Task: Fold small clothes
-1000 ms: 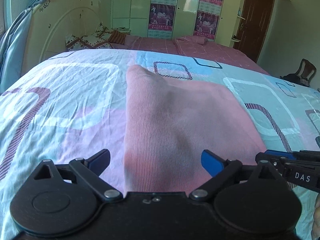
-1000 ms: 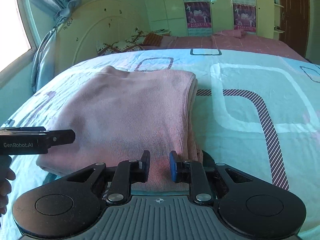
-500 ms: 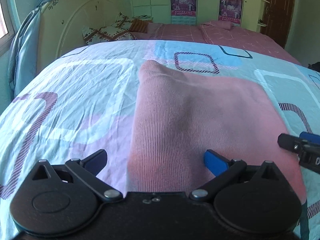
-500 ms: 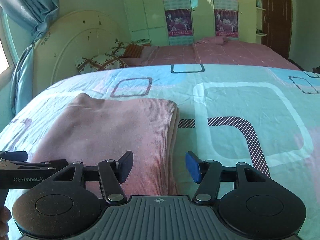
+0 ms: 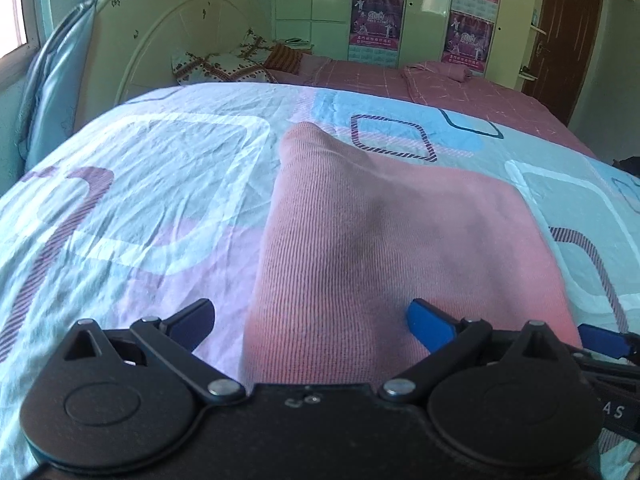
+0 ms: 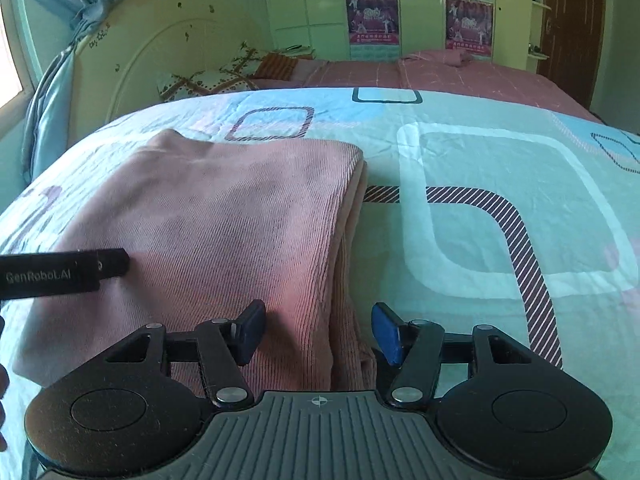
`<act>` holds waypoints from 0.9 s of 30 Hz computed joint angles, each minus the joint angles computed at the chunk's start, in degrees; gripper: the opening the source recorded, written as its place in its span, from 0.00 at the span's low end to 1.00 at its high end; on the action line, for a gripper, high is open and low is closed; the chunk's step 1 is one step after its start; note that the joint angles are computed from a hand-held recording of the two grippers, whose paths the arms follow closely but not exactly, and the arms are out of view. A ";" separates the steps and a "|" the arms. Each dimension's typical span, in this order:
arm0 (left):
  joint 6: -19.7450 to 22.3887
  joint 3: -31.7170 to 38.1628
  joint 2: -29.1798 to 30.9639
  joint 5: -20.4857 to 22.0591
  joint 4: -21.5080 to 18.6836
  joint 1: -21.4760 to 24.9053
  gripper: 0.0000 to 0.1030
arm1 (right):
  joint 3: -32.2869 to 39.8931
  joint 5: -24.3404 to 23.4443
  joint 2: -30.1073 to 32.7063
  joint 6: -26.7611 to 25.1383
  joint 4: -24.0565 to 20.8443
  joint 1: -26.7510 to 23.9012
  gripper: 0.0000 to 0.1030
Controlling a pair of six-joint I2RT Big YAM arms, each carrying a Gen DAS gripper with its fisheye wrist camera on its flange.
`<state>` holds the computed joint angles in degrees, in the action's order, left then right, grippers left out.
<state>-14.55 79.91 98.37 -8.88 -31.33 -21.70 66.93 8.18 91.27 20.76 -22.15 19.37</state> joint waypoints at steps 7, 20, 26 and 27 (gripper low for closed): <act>-1.06 -1.33 -1.89 -3.92 -1.26 -0.92 0.97 | -1.16 3.60 -1.74 1.14 -1.17 1.62 0.61; 6.94 -8.76 -16.10 -3.69 -2.97 -2.68 0.97 | -7.08 6.55 -14.38 3.74 -5.15 7.23 0.73; 6.14 -12.45 -24.16 -4.54 -5.73 -2.66 0.98 | -9.06 9.39 -22.55 3.32 -8.53 11.94 0.87; 5.64 -13.10 -25.58 -5.17 -6.25 -2.74 0.98 | -9.24 10.25 -23.90 3.87 -9.15 12.87 0.93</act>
<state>-8.91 66.81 72.79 -14.05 -37.57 -24.45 57.69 18.43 67.37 24.63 -31.30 32.24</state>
